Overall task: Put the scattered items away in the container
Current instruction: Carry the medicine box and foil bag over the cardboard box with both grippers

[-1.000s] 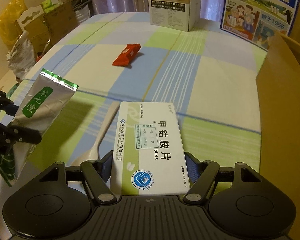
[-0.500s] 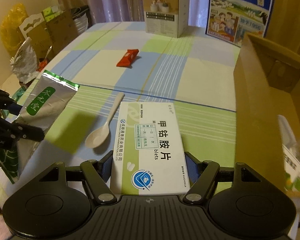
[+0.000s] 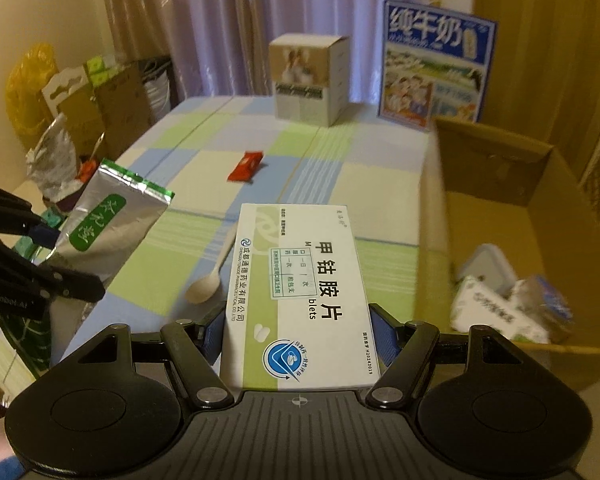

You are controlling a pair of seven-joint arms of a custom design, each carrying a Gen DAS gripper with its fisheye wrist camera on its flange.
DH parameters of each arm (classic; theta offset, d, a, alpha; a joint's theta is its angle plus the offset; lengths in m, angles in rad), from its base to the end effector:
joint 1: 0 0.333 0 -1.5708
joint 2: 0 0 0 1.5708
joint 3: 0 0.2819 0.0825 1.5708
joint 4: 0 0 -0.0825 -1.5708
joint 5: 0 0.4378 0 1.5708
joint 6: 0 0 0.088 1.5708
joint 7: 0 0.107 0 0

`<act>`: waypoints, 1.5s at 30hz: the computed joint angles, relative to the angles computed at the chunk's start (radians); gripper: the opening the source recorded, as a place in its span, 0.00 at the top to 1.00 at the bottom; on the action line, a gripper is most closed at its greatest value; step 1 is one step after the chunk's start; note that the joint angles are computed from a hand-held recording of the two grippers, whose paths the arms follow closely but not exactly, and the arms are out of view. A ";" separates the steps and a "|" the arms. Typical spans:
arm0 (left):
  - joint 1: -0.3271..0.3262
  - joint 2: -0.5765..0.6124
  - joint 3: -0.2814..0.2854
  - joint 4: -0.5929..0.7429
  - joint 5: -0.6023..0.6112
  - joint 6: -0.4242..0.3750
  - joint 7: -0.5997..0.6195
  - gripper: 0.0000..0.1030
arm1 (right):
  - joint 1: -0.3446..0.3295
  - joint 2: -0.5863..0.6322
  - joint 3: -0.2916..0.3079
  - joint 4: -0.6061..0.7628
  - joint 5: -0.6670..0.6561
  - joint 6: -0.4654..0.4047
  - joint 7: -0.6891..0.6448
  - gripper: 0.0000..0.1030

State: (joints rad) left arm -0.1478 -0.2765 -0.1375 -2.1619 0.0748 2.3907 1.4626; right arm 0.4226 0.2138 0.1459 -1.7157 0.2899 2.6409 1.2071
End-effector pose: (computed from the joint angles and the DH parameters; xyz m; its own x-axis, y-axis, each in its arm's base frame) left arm 0.5494 -0.1646 0.5172 -0.2067 -0.9768 -0.0561 -0.8487 0.2076 -0.4865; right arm 0.6105 0.3727 0.4912 0.6713 -0.7388 -0.0601 -0.5707 -0.4634 -0.6779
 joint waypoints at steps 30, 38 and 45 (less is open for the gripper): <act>-0.121 0.403 -0.112 0.487 0.014 0.018 -0.003 0.54 | -0.144 -0.196 -0.083 -0.165 -0.028 0.063 0.040 0.34; -0.152 0.622 -0.116 0.757 0.039 -0.014 -0.039 0.54 | -0.172 -0.115 -0.093 -0.078 -0.019 0.047 0.031 0.34; -0.184 0.834 -0.095 1.043 0.057 -0.089 -0.095 0.54 | -0.178 0.029 -0.098 0.090 -0.045 0.022 0.038 0.34</act>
State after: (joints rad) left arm -0.3321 0.5576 -0.2325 -1.1186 0.1318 2.3018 1.3675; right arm 0.2448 0.2431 0.0481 -1.6262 0.2451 2.6626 1.2449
